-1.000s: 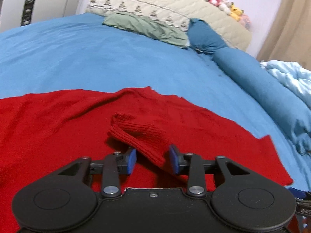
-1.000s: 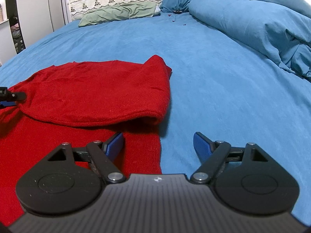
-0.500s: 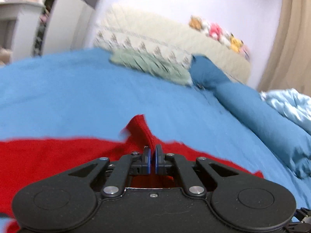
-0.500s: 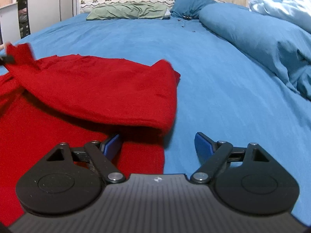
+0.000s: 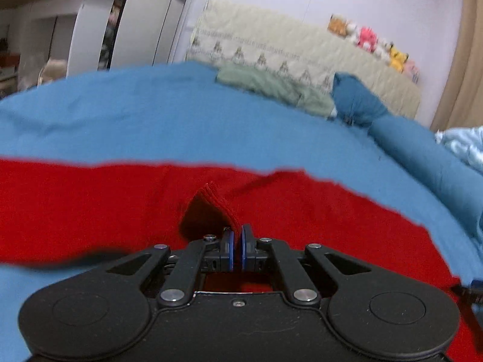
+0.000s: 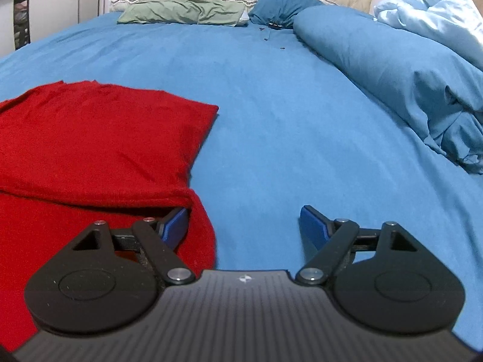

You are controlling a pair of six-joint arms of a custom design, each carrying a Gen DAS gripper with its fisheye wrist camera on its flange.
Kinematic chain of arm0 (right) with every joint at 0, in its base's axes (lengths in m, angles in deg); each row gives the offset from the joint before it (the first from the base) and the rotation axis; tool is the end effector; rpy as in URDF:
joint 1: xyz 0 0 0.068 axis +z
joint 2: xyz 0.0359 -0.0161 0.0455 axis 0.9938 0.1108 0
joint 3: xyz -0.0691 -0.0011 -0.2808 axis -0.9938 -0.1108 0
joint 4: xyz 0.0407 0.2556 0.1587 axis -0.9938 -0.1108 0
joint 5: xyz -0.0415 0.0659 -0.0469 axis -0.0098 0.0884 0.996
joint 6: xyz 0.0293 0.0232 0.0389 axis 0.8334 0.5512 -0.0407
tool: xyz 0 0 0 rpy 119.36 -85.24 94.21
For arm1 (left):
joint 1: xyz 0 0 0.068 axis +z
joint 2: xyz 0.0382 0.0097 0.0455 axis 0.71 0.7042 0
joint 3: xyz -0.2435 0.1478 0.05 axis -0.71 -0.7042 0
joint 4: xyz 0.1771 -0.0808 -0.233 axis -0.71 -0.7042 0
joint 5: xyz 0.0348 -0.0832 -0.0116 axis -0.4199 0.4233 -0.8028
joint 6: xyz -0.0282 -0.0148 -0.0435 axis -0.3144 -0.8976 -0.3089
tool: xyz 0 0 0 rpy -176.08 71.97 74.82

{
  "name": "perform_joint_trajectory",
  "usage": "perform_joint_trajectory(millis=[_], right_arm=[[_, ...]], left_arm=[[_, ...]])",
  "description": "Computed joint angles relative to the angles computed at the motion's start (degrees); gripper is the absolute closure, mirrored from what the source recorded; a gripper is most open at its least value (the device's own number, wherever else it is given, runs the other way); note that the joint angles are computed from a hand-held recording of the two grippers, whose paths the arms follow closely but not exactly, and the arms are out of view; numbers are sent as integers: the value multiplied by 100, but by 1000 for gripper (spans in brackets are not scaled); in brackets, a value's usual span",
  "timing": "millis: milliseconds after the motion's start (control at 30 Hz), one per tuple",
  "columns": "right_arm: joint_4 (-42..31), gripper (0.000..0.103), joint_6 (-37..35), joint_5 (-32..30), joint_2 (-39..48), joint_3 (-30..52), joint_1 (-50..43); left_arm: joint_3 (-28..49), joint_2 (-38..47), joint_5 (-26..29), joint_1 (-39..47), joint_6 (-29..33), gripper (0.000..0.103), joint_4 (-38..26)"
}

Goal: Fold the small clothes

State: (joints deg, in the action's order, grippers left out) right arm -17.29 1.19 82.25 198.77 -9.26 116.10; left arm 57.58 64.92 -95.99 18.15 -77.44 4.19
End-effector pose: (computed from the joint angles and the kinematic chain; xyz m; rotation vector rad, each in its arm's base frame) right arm 0.2969 0.1748 0.0504 -0.4205 2.1860 -0.0626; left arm 0.1680 -0.0617 0.0652 -0.6705 1.9957 -0.0214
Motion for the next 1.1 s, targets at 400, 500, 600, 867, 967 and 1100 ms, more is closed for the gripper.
perform_joint_trajectory(millis=[400,500,600,867,967,1100], right_arm=[[-160,7,-108,-908,-915,-254,242],[-203,7,60,-1342,-435,265,421],[-329,9,463,-1398,270,790,426],[-300,8,451,-1848,20,497,226],[-526,8,275,-2173,83,918,128],[-1741,8,250,-2492,941,2411,-110]], left_arm=[[216,-2721,-84,-163,173,54,-2897],[531,-1388,195,129,761,42,-1726],[668,-353,542,357,952,42,-886],[529,233,837,465,715,42,-645],[643,108,828,441,682,41,-1040],[714,56,876,466,738,41,-1249]])
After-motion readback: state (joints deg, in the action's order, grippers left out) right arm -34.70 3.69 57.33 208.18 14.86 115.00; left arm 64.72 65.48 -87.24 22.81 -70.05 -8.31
